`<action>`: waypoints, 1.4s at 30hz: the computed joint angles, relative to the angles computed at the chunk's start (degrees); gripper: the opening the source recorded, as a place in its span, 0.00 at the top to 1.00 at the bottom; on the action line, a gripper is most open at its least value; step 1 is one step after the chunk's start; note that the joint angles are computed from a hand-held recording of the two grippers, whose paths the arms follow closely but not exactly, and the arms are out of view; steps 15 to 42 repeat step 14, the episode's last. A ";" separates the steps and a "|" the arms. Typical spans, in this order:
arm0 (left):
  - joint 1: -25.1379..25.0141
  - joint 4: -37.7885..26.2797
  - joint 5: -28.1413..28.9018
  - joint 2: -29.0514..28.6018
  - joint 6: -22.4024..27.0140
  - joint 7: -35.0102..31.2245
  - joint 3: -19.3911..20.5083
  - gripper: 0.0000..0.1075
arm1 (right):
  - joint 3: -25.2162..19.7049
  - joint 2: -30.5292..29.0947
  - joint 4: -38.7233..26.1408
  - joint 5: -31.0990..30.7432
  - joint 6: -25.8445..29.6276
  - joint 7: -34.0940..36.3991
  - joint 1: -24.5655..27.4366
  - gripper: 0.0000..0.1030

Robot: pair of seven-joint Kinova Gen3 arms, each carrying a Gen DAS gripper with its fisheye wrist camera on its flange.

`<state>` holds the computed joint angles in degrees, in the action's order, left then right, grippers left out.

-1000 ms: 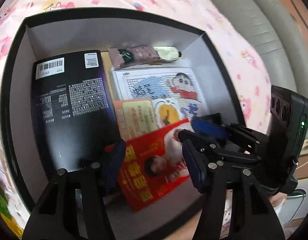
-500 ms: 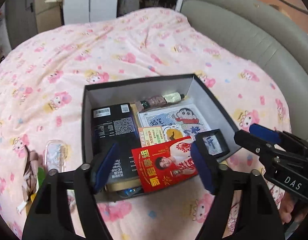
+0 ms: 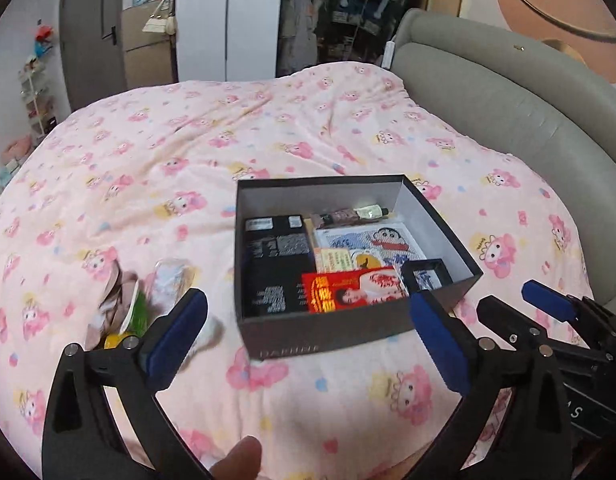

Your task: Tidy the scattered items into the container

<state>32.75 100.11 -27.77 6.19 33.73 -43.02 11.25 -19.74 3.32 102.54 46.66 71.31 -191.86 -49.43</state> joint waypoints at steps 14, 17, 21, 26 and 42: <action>-1.35 10.78 -3.94 -5.70 -0.69 7.39 4.40 0.05 | -1.94 3.07 1.37 0.87 4.41 -8.53 -8.54 0.32; -1.35 10.78 -3.94 -5.70 -0.69 7.39 4.40 0.05 | -1.94 3.07 1.37 0.87 4.41 -8.53 -8.54 0.32; -1.35 10.78 -3.94 -5.70 -0.69 7.39 4.40 0.05 | -1.94 3.07 1.37 0.87 4.41 -8.53 -8.54 0.32; -1.35 10.78 -3.94 -5.70 -0.69 7.39 4.40 0.05 | -1.94 3.07 1.37 0.87 4.41 -8.53 -8.54 0.32; -1.35 10.78 -3.94 -5.70 -0.69 7.39 4.40 0.05 | -1.94 3.07 1.37 0.87 4.41 -8.53 -8.54 0.32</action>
